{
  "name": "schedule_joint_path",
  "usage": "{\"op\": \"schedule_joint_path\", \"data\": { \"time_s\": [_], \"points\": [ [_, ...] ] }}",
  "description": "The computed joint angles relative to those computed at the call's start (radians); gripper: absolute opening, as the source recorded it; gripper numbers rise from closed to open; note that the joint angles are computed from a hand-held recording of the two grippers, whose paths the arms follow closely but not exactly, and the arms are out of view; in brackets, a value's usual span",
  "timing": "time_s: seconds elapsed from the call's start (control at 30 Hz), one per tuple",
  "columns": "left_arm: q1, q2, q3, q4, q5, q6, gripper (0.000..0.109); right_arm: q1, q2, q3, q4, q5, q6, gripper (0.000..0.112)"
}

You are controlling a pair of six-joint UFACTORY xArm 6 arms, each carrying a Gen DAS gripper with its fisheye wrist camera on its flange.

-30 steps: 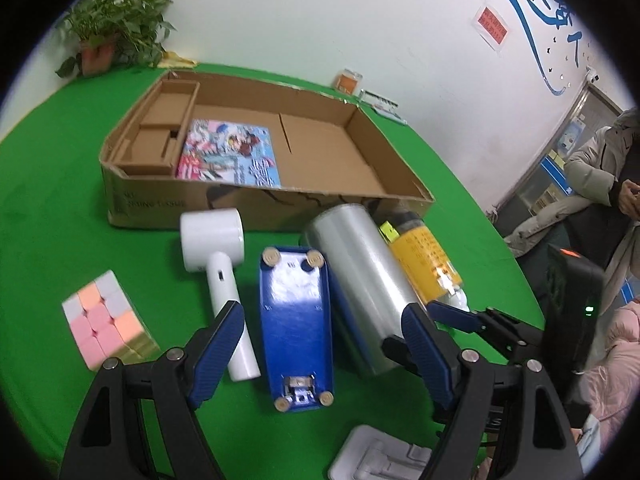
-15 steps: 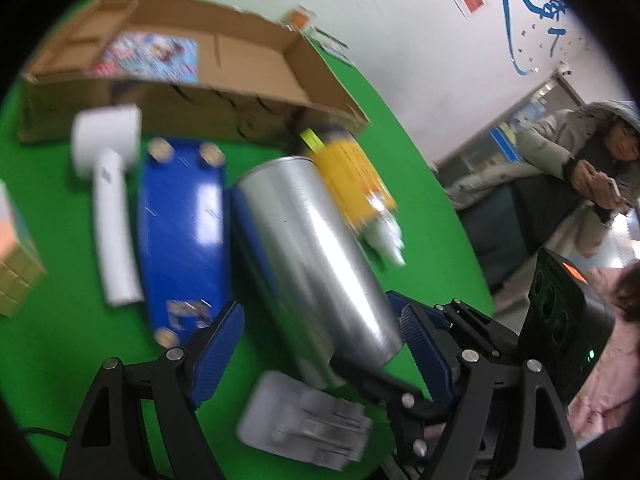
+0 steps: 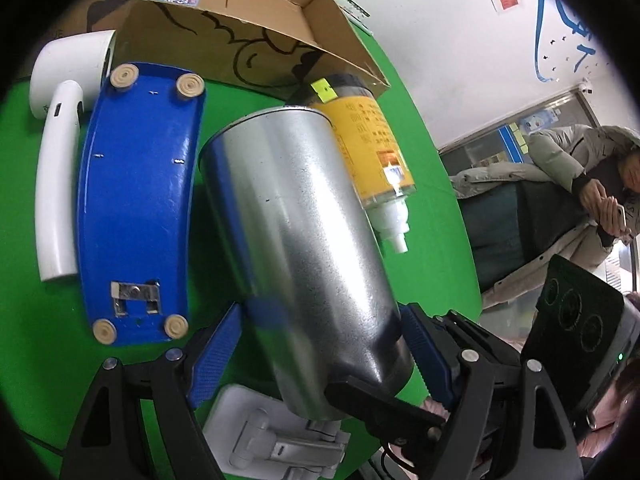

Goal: Organize rigid objects
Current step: 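Grasp the silver can with both grippers and lift it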

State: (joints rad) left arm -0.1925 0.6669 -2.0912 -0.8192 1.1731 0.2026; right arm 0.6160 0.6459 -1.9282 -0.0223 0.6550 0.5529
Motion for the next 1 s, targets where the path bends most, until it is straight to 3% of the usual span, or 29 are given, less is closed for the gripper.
{"op": "schedule_joint_path", "data": {
  "time_s": [0.4,1.0],
  "points": [
    [0.006,-0.004,0.018,-0.035,-0.013,0.023,0.081,0.034,0.067,-0.125,-0.164,0.093,0.105,0.076],
    [0.008,-0.006,0.017,-0.030,-0.016,0.032,0.079,0.040,0.084,-0.160,-0.196,0.124,0.121,0.076]
  ]
}}
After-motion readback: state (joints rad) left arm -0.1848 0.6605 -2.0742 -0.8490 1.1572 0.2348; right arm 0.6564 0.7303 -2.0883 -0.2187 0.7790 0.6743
